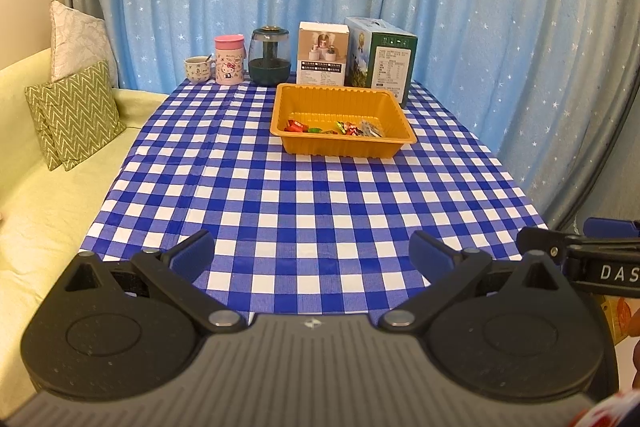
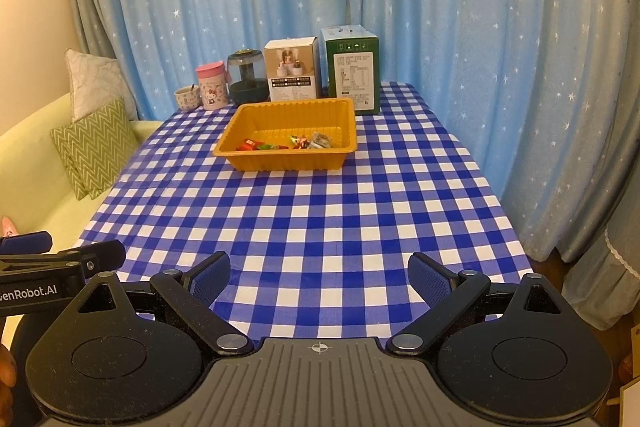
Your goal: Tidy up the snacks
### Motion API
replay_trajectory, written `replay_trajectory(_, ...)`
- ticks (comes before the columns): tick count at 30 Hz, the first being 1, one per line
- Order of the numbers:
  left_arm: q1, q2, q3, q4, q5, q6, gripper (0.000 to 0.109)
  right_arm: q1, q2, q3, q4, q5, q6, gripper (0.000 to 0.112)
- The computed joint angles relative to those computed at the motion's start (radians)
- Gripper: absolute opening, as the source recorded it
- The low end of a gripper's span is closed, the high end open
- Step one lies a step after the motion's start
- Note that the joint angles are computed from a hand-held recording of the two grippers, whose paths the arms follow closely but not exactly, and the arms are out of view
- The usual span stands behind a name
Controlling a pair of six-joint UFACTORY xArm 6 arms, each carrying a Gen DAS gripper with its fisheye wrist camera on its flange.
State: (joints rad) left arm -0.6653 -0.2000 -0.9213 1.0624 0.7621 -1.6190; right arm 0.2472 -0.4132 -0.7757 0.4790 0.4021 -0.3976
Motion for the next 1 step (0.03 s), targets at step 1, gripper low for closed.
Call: replay_trajectory(1, 0.003, 0.001, 0.001, 0.002, -0.006, -0.002, 0.103, 0.0, 0.0, 0.0, 0.0, 0.0, 0.0, 0.095)
